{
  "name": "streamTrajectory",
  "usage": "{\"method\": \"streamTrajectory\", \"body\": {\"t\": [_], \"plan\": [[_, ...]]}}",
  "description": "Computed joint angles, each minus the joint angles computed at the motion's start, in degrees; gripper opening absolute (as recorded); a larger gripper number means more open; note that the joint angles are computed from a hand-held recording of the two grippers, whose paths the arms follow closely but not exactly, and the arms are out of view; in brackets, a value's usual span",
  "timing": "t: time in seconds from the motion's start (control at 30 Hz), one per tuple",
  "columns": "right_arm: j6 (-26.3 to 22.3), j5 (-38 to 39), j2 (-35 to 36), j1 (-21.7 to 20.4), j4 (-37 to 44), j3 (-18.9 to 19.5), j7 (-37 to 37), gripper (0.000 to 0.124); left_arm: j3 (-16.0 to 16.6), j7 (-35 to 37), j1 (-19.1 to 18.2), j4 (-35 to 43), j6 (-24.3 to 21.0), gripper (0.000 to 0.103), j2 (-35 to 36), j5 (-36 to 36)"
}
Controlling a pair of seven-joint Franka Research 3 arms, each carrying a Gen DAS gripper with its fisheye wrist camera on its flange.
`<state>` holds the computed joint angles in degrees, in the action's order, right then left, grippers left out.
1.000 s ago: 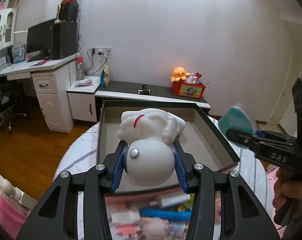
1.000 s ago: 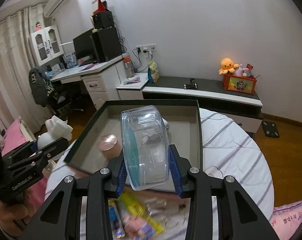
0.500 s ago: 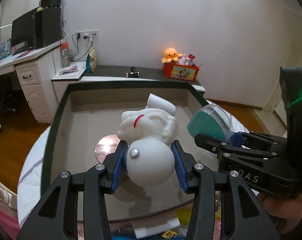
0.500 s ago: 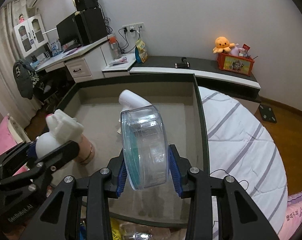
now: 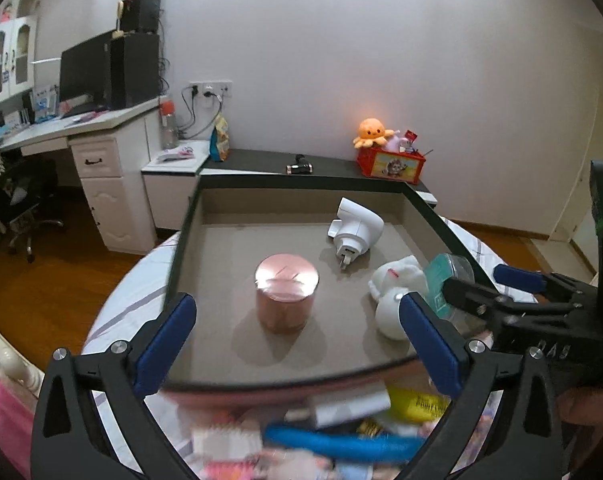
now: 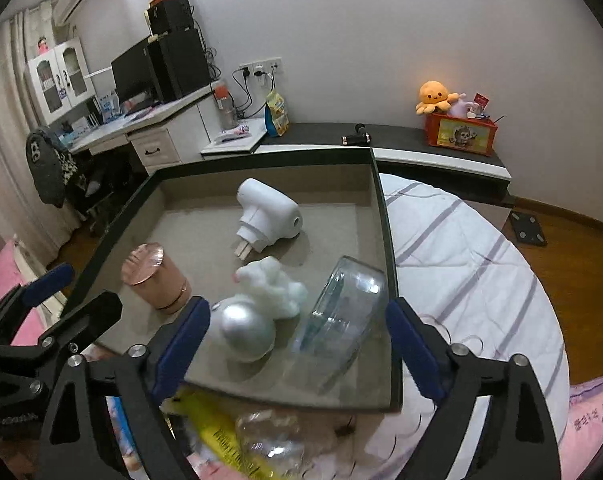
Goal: Organize rigid objects
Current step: 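Grasp the white ball with the left tool while the right tool grasps the clear cup, place both in box, then withdraw both tools from the box and approach the doll and block figure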
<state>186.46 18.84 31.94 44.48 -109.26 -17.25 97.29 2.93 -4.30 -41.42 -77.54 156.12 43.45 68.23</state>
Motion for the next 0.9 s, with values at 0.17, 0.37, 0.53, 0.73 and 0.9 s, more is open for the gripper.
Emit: {"method": "streamTrajectory", "body": {"t": [0.17, 0.37, 0.53, 0.73, 0.9], "plan": [[4.7, 4.18, -4.15, 5.17, -6.59, -3.24, -1.22, 0.092, 0.82, -8.51, -1.98, -7.6, -0.9, 0.103, -5.66, 6.67], [8.84, 13.25, -7.96, 16.97, -13.39, -11.44, -6.4, 0.092, -2.12, -16.04, -1.78, -15.16, -4.03, 0.103, -11.45, 12.91], [13.58, 24.05, -10.3, 27.57, -18.08, -17.95, -13.09, 0.093, -5.21, -21.23, -0.91, -20.9, -7.16, 0.103, -16.05, 16.87], [20.75, 28.79, -16.11, 27.83, -24.06, -13.53, -16.95, 0.093, -9.73, -23.65, 0.39, -26.51, -12.28, 0.103, -20.48, 19.18], [25.56, 29.81, -19.51, 26.07, -28.96, -8.58, -17.06, 0.093, -13.59, -27.27, 1.75, -31.25, -16.3, 0.103, -24.11, 21.16]]}}
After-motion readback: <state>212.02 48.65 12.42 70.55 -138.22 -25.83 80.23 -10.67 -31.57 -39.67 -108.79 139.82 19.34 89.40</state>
